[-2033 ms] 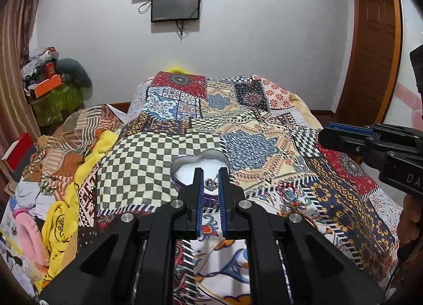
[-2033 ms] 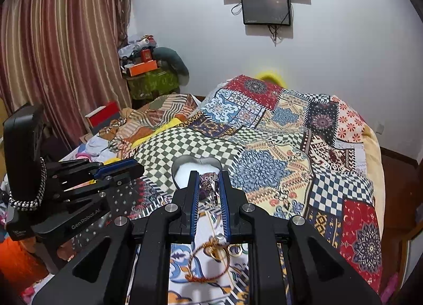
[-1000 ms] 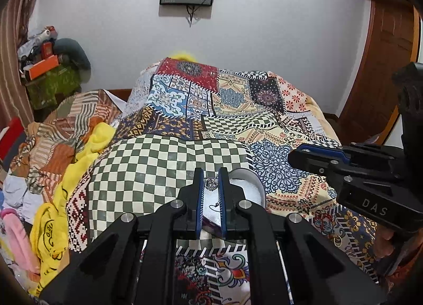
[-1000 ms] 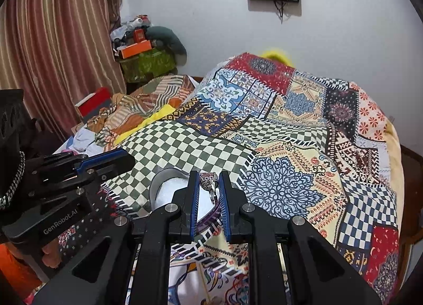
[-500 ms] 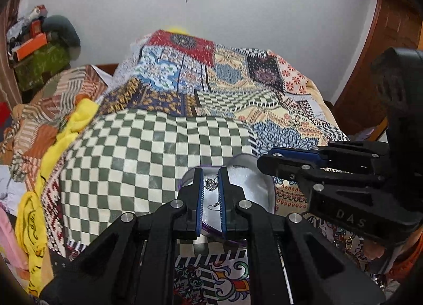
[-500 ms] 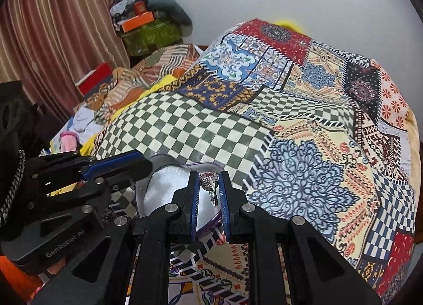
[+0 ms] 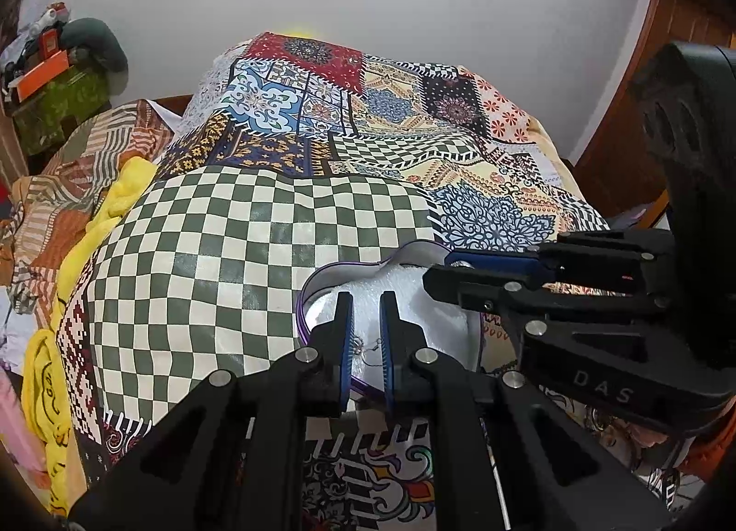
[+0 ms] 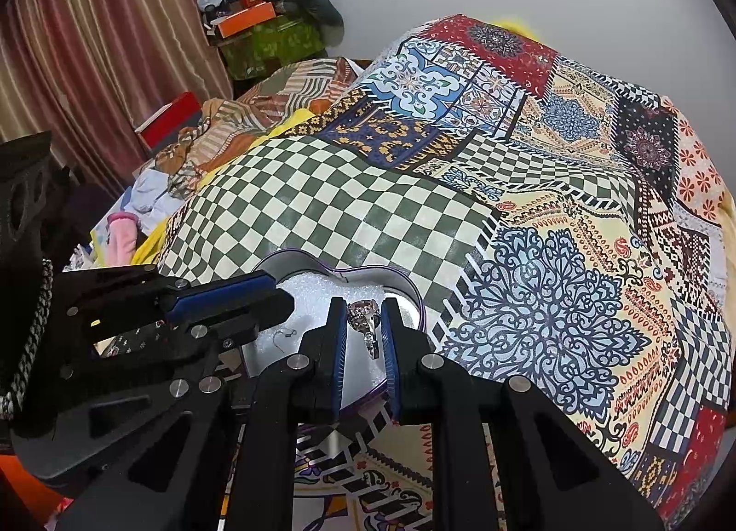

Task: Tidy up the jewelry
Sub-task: 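Lower the earring into the tin and open the left tool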

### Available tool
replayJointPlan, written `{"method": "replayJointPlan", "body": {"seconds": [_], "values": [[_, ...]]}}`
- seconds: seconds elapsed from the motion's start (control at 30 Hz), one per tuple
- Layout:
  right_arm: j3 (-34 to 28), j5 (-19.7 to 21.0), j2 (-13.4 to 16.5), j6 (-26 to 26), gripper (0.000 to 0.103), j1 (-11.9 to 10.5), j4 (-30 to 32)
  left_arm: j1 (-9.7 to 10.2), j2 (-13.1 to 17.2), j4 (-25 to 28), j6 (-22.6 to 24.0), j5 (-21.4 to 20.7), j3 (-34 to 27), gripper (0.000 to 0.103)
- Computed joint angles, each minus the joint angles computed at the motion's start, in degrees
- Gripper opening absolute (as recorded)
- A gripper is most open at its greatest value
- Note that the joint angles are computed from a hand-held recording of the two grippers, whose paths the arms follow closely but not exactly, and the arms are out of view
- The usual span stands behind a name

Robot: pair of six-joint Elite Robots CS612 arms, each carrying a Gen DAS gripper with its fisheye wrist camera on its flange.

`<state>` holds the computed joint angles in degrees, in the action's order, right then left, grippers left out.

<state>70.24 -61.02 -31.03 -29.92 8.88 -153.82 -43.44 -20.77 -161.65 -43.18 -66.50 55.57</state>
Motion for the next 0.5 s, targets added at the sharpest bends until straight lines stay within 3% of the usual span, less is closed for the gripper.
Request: {"method": "replayJointPlan", "body": {"seconds": [0.27, 0.4, 0.5], "values": [[-0.31, 0.44, -0.18, -0.41, 0.014, 0.03, 2.62, 0.15, -0.84, -0.28, -1.43, -1.5, 1.18, 0.011], [0.64, -0.19, -0.65, -0.59, 0.017, 0.1, 1.21, 0.12, -1.73, -0.99, -2.5, -1.34, 2.61, 0.022], [1.79, -0.38, -1.3, -0.75, 0.023, 0.0, -0.32, -0.03, -2.51, -1.64, -3.03, -0.66, 3.7, 0.023]]}}
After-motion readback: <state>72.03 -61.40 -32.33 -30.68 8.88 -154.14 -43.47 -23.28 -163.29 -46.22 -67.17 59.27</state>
